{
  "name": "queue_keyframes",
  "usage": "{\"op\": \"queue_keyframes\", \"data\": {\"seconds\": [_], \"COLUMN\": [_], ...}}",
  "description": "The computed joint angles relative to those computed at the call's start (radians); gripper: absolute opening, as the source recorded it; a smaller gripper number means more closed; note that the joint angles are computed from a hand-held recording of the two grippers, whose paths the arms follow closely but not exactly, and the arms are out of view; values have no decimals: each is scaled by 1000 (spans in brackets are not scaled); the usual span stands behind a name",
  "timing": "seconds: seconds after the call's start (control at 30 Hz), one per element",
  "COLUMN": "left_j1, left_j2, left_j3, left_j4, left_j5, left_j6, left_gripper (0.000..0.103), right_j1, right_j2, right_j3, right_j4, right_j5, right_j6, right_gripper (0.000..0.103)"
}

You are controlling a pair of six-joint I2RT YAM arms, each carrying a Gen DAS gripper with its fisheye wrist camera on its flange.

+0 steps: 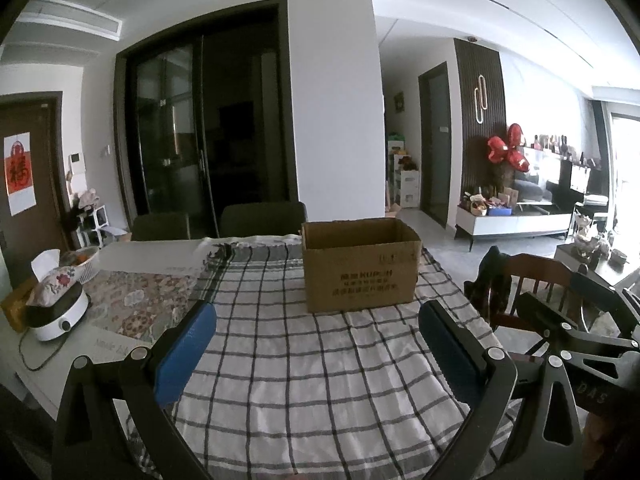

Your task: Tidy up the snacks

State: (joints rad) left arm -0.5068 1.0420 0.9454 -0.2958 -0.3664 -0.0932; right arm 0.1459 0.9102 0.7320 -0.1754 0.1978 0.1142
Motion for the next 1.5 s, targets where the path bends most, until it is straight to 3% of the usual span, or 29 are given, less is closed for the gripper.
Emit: {"op": "queue_keyframes", "data": {"seconds": [1.5], "left_j1": [-11], "left_j2": [-44], "left_j3": [-49], "left_j4": [13], "left_j5": [-17], "left_j6": [7], "left_gripper": [103], "right_j1": [54], "right_j2": [-54], "right_j3": [-23], "right_j4": [-26], "right_j5": [40], "right_j6": [24], "right_gripper": [90]}}
